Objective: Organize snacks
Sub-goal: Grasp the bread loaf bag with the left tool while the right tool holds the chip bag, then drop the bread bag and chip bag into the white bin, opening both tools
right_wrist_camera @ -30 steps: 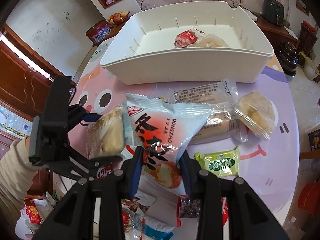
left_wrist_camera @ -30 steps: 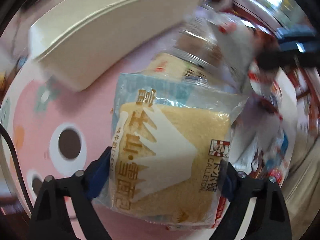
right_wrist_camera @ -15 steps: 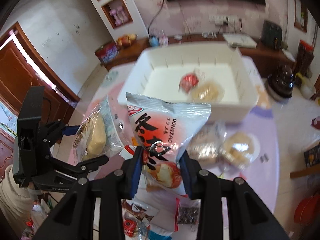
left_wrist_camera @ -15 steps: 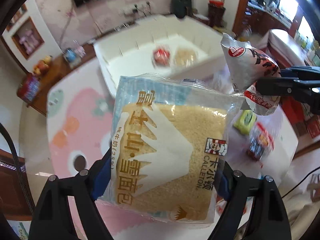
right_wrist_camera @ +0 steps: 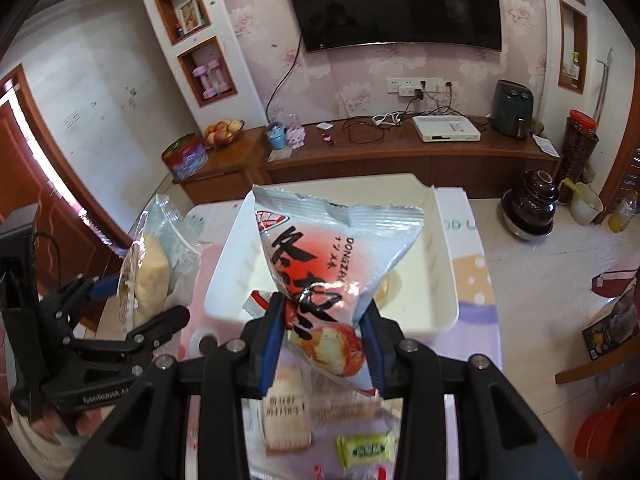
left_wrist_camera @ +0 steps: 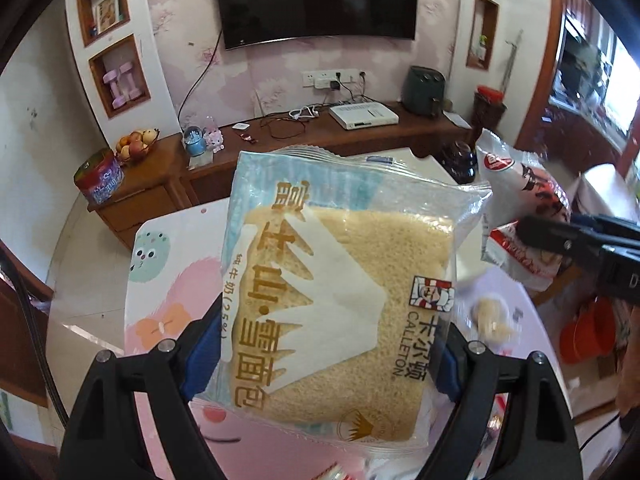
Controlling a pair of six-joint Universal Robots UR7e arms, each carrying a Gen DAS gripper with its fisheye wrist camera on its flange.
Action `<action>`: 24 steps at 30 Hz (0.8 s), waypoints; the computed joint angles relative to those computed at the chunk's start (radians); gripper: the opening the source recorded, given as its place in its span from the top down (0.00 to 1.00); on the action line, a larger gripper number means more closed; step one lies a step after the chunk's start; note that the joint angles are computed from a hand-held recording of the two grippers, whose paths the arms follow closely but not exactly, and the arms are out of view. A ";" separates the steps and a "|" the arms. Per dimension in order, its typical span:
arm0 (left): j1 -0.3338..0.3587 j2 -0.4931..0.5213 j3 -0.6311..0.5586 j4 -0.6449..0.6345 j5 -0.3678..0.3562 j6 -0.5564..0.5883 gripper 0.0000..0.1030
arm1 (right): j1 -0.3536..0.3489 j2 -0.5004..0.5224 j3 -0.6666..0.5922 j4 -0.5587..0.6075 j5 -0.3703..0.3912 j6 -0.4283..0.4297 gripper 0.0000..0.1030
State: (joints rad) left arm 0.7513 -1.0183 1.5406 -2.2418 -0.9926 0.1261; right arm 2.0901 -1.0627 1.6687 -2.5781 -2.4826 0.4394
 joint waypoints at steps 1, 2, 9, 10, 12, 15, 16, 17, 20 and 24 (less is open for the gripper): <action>0.002 0.017 -0.012 -0.016 0.004 0.001 0.17 | -0.009 0.009 -0.017 -0.003 -0.001 -0.006 0.64; 0.003 0.035 -0.027 -0.031 0.011 0.000 0.17 | -0.015 0.015 -0.027 -0.006 -0.002 -0.012 0.64; 0.023 0.151 -0.133 -0.094 0.031 -0.003 0.16 | -0.092 0.064 -0.117 0.019 0.031 -0.012 0.62; 0.024 0.167 -0.145 -0.104 0.039 -0.004 0.16 | -0.104 0.070 -0.127 0.025 0.036 -0.003 0.61; 0.031 0.194 -0.174 -0.106 0.038 -0.010 0.11 | -0.130 0.083 -0.148 0.044 0.049 0.015 0.61; 0.045 0.232 -0.214 -0.101 0.029 -0.011 0.06 | -0.163 0.097 -0.169 0.084 0.083 0.045 0.46; 0.048 0.238 -0.217 -0.102 0.027 -0.011 0.01 | -0.171 0.101 -0.172 0.090 0.093 0.051 0.39; 0.050 0.243 -0.220 -0.102 0.027 -0.014 0.00 | -0.177 0.102 -0.170 0.093 0.097 0.054 0.35; 0.053 0.257 -0.226 -0.090 0.042 -0.029 0.00 | -0.176 0.110 -0.161 0.086 0.056 0.061 0.32; 0.052 0.259 -0.211 -0.091 0.060 -0.032 0.00 | -0.173 0.112 -0.139 0.058 0.025 0.045 0.31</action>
State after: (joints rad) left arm 0.8034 -0.7595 1.3299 -2.3332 -0.9325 0.0944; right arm 1.9171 -0.9507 1.5295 -2.5199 -2.4572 0.4844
